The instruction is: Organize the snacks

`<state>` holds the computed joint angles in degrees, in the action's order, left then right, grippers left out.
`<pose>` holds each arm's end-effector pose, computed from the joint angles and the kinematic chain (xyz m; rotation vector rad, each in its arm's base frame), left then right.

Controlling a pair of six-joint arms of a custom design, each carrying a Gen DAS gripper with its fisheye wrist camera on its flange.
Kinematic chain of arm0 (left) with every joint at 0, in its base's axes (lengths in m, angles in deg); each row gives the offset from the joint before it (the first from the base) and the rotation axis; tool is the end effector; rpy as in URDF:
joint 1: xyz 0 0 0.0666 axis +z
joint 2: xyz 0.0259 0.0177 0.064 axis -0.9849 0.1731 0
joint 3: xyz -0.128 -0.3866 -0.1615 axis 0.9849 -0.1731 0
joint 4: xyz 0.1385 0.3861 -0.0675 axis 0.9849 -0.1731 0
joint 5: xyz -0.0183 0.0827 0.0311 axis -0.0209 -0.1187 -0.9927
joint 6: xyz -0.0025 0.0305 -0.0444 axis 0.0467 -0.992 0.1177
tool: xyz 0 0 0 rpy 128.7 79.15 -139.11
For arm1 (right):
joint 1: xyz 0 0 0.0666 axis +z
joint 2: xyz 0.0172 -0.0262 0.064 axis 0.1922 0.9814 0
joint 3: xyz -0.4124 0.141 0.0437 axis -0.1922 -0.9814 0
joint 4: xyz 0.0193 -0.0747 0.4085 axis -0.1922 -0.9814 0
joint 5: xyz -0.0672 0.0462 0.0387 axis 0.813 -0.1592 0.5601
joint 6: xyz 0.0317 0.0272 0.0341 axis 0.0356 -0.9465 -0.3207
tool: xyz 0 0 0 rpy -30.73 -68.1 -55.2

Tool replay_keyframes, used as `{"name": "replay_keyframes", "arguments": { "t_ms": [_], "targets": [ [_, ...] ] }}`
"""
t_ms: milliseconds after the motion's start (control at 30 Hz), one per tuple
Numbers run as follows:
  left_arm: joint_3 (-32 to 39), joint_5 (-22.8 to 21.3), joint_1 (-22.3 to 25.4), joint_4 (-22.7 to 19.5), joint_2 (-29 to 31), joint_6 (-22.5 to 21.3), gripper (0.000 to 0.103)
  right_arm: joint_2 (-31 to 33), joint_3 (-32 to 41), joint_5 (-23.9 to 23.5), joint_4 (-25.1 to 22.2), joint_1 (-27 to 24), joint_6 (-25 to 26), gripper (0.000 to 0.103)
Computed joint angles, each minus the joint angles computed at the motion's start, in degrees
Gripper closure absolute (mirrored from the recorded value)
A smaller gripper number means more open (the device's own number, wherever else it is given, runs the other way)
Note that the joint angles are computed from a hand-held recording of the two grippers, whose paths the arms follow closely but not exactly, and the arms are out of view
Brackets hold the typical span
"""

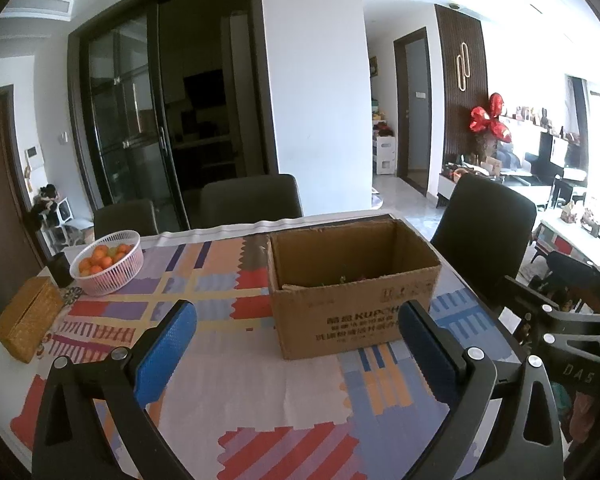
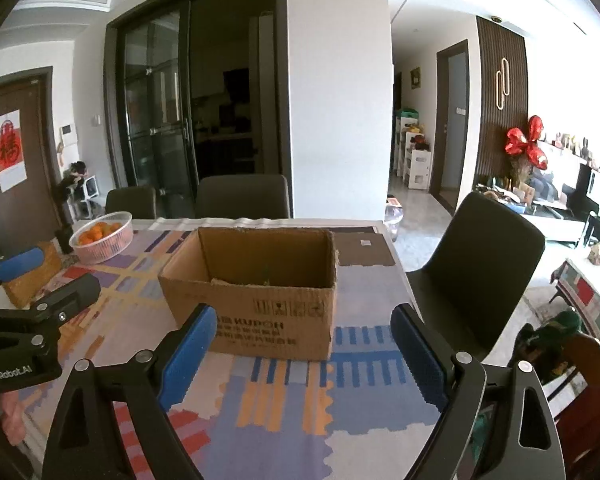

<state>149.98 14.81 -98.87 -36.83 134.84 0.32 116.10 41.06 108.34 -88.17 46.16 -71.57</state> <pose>0.6575 -0.2264 0.5180 0.4814 2.0176 -0.1707 0.6130 0.4014 0.5086 0.2623 2.0522 -0.1292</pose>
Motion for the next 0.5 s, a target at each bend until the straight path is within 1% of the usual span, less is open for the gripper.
{"name": "replay_keyframes", "arguments": {
  "t_ms": [267, 500],
  "targets": [
    [-4.5, -0.3, -0.3, 2.2, -3.2, -0.1, 0.000, -2.8, -4.2, 1.8, 1.5, 1.3, -1.2, 0.013],
    [-5.8, 0.3, -0.2, 2.2, -4.1, 0.3, 0.000, -3.9, -5.8, 2.1, 1.3, 1.9, -2.4, 0.013]
  ]
}}
